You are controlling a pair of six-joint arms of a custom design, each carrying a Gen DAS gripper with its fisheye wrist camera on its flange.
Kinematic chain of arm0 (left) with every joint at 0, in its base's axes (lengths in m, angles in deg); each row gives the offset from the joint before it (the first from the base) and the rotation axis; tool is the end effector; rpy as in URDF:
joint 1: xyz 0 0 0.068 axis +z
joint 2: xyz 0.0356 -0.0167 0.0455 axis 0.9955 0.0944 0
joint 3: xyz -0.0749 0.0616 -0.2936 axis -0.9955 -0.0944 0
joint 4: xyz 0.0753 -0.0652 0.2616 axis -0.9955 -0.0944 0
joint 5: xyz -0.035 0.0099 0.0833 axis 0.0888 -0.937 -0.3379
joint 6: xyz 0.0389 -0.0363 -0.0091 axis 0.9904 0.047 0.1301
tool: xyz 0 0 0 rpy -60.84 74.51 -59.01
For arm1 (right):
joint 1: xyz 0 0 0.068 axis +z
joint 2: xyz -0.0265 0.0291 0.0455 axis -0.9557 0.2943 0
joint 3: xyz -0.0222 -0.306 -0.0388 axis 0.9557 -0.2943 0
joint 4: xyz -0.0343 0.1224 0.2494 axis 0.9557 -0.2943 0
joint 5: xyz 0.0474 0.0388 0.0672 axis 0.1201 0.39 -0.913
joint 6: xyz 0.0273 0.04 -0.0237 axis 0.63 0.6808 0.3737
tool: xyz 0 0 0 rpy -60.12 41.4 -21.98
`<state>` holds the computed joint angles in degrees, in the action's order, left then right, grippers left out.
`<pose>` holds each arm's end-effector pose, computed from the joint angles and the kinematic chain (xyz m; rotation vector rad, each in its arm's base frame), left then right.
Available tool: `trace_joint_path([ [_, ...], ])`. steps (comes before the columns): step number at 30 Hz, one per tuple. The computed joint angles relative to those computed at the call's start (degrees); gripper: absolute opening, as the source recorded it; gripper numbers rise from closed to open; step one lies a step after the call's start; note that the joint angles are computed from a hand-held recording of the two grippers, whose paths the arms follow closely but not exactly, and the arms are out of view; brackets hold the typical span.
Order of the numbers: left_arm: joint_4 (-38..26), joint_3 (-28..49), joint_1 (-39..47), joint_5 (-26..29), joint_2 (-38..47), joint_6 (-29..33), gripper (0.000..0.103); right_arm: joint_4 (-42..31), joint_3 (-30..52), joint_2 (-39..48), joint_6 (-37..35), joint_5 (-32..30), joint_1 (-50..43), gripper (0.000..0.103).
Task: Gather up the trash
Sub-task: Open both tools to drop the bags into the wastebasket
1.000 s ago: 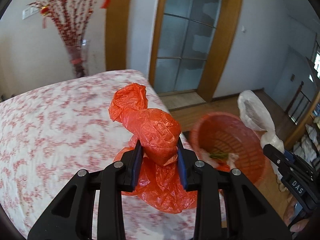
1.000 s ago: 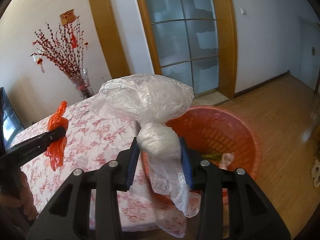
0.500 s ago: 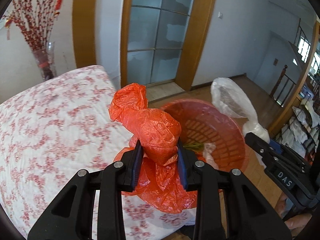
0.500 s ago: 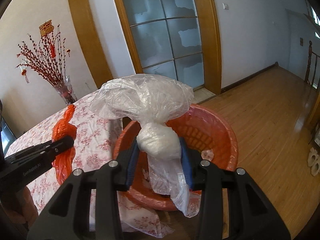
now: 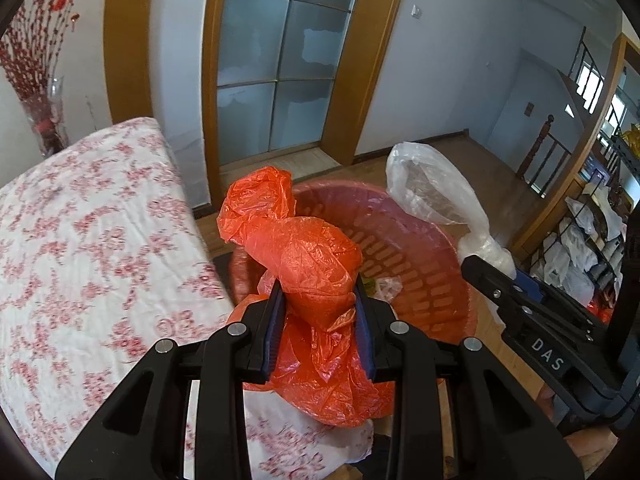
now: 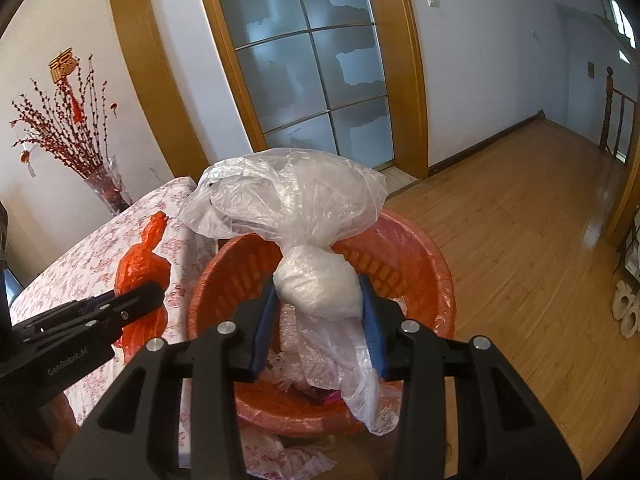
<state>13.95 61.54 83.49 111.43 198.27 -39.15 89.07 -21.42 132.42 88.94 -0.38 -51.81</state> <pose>0.3673 -0.0244 0.0477 0.5902 2.3180 -0.5041 0.2738 0.0904 0.0199 0.4598 2.1653 0.0669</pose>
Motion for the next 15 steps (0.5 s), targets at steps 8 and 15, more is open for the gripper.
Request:
trace_joint_path([
  [8, -1.96, 3.39, -1.82, 0.73, 3.14, -1.73, 0.034, 0.32, 2.95, 1.71, -1.14, -2.35, -3.99, 0.047],
  [15, -2.92, 4.67, -1.36, -0.55, 4.64, -1.98, 0.049, 2.16, 1.68, 1.4, -1.29, -0.68, -4.46, 0.06],
])
